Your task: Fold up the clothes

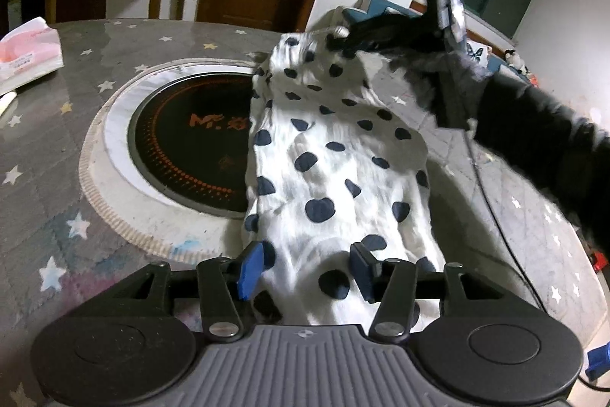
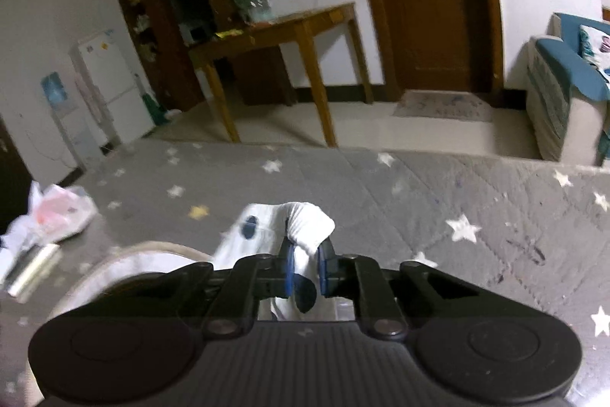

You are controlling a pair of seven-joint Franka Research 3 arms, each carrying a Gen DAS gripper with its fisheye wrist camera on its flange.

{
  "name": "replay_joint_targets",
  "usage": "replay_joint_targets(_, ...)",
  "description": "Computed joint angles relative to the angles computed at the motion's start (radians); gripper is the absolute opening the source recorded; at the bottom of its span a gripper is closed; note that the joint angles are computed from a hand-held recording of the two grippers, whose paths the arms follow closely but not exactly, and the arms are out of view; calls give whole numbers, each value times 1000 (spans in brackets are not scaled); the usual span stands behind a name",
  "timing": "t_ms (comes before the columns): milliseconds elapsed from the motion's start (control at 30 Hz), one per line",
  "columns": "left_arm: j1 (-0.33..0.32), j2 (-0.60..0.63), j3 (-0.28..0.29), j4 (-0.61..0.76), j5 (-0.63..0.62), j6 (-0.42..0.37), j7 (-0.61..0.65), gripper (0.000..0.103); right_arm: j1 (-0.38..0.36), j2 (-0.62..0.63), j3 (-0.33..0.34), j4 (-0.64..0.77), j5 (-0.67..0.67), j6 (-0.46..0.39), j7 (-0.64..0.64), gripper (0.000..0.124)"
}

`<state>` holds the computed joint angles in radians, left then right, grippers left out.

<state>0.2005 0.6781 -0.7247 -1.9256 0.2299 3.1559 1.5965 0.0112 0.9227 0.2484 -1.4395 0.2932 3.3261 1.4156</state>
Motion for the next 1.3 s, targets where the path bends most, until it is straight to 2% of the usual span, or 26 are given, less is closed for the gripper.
replay_joint_targets(133,-30,-45,49,-40,-1,24,-37,59,-70,-98,102,-149,-50,78,-12,11)
replay_joint_targets(233,-27,-69,57,-70,2,31,-65,61,-134,-172,182,-278,-123,140,16,11)
replay_joint_targets(367,-46,-104,89,-108,21,58,-100,62,-231,-265,288,-461,-228,200,90,11)
replay_joint_targets(500,-30,-124,87,-145,56,86,-134,64,-348,-337,406,-636,-371,252,185,11)
replay_joint_targets(767,-16,-149,98,-195,118,109,-207,65,-453,-453,530,-868,-632,319,352,11)
replay_joint_targets(833,0,-153,88,-208,136,120,-223,65,-455,-489,534,-914,-695,324,373,11)
replay_joint_targets(933,10,-162,89,-226,164,135,-252,65,-412,-534,494,-960,-763,323,357,11)
replay_joint_targets(1167,39,-196,98,-266,228,165,-323,65,-229,-656,344,-1068,-823,264,211,13)
replay_joint_targets(1300,23,-229,143,-283,258,194,-373,65,-296,-688,388,-1080,-1038,192,354,20)
